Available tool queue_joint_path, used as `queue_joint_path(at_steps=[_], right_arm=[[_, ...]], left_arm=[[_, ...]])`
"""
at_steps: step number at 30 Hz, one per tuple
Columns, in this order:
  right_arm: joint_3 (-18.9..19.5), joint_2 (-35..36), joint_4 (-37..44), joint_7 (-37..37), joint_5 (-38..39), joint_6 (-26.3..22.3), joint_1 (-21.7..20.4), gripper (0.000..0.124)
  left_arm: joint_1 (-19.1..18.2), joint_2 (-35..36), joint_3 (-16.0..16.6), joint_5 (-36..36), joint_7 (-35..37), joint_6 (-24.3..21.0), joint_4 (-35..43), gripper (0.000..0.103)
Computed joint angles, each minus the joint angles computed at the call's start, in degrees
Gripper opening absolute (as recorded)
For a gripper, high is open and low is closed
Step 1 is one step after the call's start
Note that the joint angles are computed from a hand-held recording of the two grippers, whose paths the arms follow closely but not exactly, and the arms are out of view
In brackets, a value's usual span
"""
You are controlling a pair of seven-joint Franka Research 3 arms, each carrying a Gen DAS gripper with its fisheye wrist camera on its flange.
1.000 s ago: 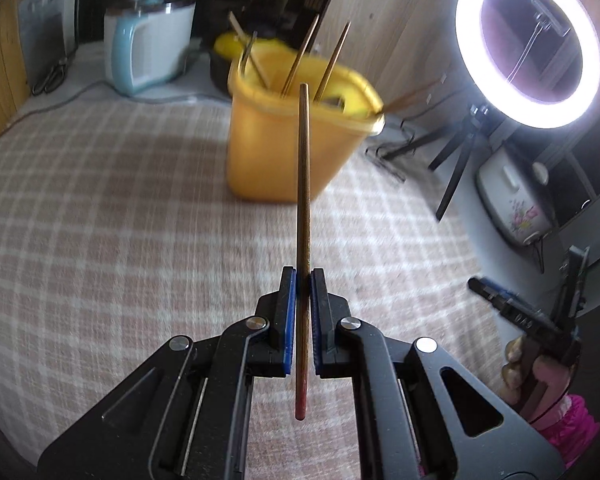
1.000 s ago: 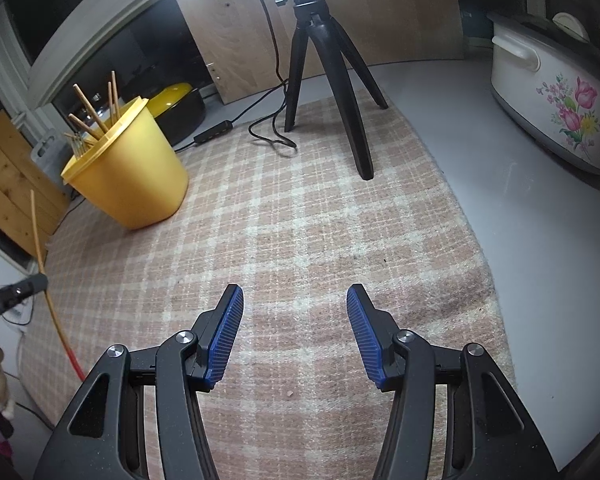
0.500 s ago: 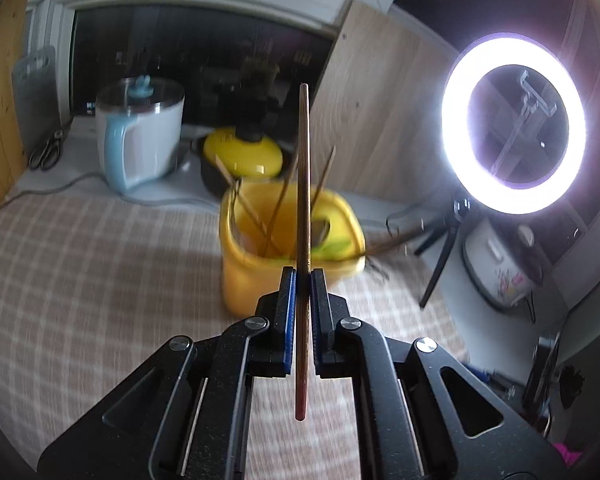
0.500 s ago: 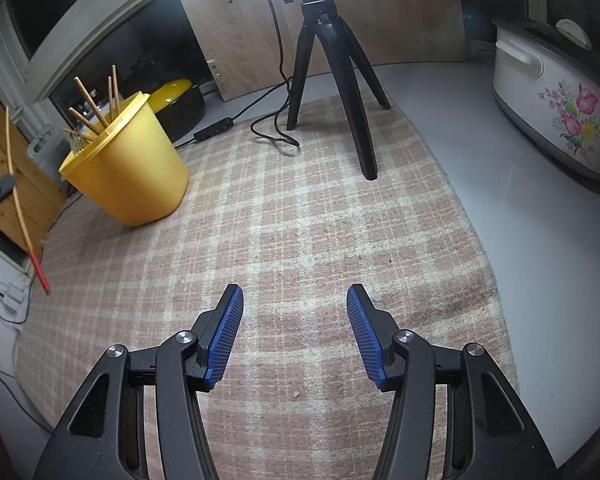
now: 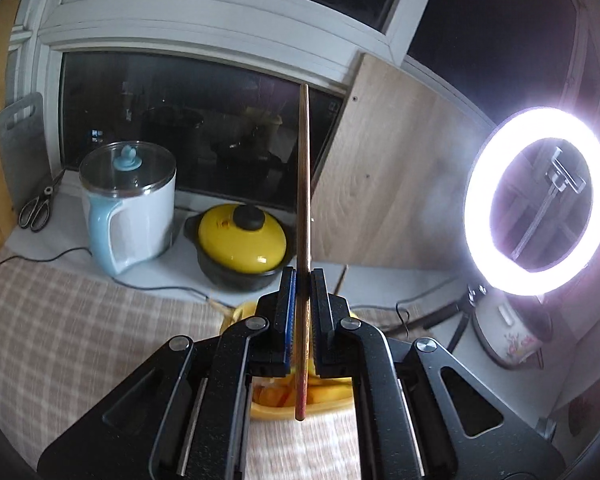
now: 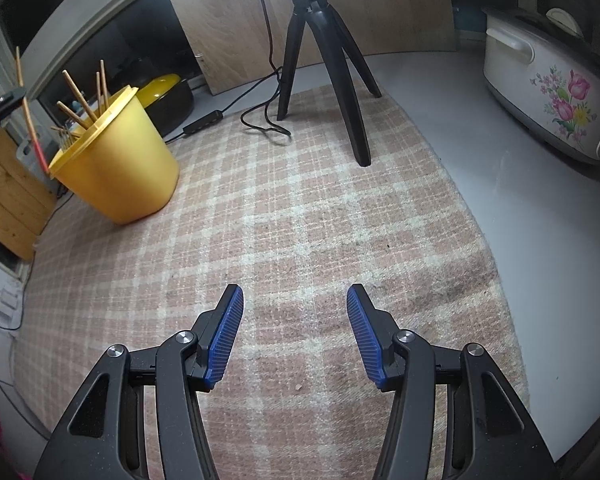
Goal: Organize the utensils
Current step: 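Lift the chopstick with the left tool and carry it over the bucket, then lower the chopstick into the yellow bucket and open the left tool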
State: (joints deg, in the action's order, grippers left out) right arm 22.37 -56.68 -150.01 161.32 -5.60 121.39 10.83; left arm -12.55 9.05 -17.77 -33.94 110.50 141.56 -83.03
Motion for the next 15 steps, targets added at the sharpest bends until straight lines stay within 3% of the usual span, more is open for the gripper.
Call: queue_joint_path(at_steps=[7,15], right_arm=[[0.13,0.57,0.36,0.64,-0.01,-0.22,-0.04,0.053],[-0.1,0.88,0.43,1.15,-0.08,-0.6,-0.03,0.053]], left_arm=[[-1.61,5.8,-1.14,6.22,-3.31,0.75,5.6,0.005],[-1.64,6.49,-2.62,8.5,-3.42,0.18,4.34,0.005]])
